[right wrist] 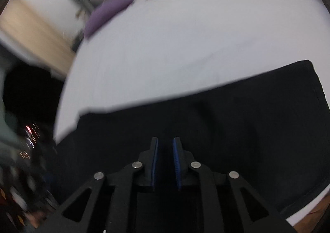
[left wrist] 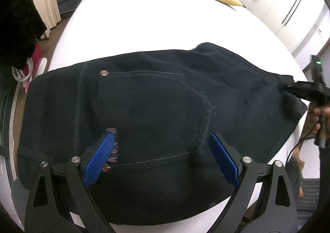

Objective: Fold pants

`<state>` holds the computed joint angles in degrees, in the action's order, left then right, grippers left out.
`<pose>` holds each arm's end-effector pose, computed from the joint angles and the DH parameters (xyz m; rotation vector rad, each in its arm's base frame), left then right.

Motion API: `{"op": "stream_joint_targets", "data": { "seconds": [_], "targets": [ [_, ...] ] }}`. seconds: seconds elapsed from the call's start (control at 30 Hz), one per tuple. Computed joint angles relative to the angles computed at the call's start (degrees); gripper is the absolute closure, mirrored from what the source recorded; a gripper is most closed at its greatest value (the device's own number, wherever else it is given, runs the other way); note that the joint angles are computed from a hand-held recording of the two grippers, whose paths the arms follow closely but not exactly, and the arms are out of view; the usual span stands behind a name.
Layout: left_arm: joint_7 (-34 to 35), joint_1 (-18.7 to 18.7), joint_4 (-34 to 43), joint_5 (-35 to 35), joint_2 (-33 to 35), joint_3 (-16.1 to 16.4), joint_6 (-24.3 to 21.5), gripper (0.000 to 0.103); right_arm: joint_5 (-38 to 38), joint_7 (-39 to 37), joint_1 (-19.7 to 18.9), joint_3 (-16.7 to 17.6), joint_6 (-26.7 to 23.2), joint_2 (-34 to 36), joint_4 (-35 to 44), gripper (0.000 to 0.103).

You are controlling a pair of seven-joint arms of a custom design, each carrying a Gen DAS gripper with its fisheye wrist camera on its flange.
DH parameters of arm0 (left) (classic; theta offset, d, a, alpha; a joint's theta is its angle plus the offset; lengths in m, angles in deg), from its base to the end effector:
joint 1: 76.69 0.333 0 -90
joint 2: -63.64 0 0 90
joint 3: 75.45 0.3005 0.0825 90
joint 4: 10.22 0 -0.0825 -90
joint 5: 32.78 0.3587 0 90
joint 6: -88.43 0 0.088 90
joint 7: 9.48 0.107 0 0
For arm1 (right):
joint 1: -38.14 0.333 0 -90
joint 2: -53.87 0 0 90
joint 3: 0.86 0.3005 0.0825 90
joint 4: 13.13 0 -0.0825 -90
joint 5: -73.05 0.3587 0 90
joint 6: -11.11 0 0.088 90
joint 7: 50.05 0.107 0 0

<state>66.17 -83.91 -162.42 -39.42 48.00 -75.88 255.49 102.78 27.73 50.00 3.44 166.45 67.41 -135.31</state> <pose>0.4319 -0.0508 0.3931 -2.1956 1.7543 -0.6774 0.5580 0.1422 0.3322 -1.9514 1.8510 0.0021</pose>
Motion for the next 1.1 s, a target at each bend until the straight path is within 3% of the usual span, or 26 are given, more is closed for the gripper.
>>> {"op": "stream_joint_targets", "data": {
  "seconds": [0.03,0.07,0.1,0.17,0.27,0.33,0.4,0.5,0.53,0.57,0.63,0.73,0.77,0.83,0.9,0.97,1.03,1.1],
  "targets": [
    [-0.1,-0.1,0.1,0.2,-0.2,-0.3,-0.2,0.009,-2.1,3.5,0.6,-1.2,-1.1,2.6,2.0,0.087],
    [-0.1,-0.1,0.2,0.3,-0.1,-0.4,-0.1,0.009,-2.2,5.4,0.4,-1.5,-2.3,4.7,3.9,0.099],
    [-0.3,0.0,0.1,0.6,-0.3,-0.7,0.1,0.009,-3.7,7.9,0.8,-2.3,-2.1,6.8,5.7,0.103],
    [-1.7,1.2,-0.2,2.1,-0.6,-1.2,0.3,0.009,-6.4,10.8,1.5,-3.2,-1.6,9.7,9.6,0.103],
    [-3.2,1.6,-0.6,2.2,-0.9,-0.9,0.0,0.009,-20.5,21.8,8.1,-10.2,-0.1,14.0,15.2,0.103],
    [-3.7,1.7,-0.9,2.7,-1.6,-0.9,0.2,0.009,-23.4,27.3,8.8,-11.6,1.0,15.1,16.7,0.103],
    [-3.5,1.7,-1.7,3.1,-2.4,-0.6,1.1,0.009,-22.9,30.9,7.8,-10.9,3.1,13.0,14.4,0.103],
    [-3.3,1.0,-2.8,3.3,-3.4,0.3,2.0,0.009,-20.5,26.9,4.6,-6.1,7.6,5.7,6.6,0.091],
    [-2.9,0.3,-2.8,2.7,-3.4,1.0,1.8,0.009,-18.6,22.6,2.6,-3.5,5.6,3.5,5.2,0.08],
    [-2.7,-0.2,-2.7,2.1,-3.4,1.5,1.7,0.009,-15.7,18.1,0.5,-1.4,3.6,1.2,3.3,0.077],
    [-2.2,-1.0,-2.9,1.3,-3.3,2.0,2.4,0.009,-13.5,15.1,0.1,-0.9,1.2,-0.6,1.9,0.077],
    [-1.4,-1.9,-2.7,0.4,-3.1,2.2,2.4,0.009,-20.8,19.7,3.0,-4.2,-3.4,2.6,4.1,0.077],
    [-1.1,-2.1,-2.7,0.3,-3.1,2.3,2.3,0.009,-23.1,21.8,3.7,-5.3,-4.0,5.7,6.4,0.081],
    [-1.9,-1.0,-3.0,1.1,-3.7,1.3,2.0,0.009,-24.9,23.7,4.6,-6.3,0.3,8.5,7.7,0.087],
    [-2.9,0.1,-3.4,1.9,-4.3,0.8,1.7,0.009,-28.9,28.7,7.2,-9.2,-0.3,11.4,12.2,0.091],
    [-4.3,1.0,-3.6,2.5,-4.4,0.4,2.0,0.009,-32.7,33.6,9.2,-12.0,-0.8,14.4,16.9,0.103],
    [-4.8,0.9,-3.9,2.8,-4.9,0.6,2.1,0.009,-33.4,39.5,9.6,-13.9,1.0,13.5,16.1,0.103],
    [-5.2,1.0,-4.5,3.5,-5.4,0.4,3.0,0.009,-29.4,40.3,6.3,-11.4,6.3,8.4,10.1,0.097]
  ]
}}
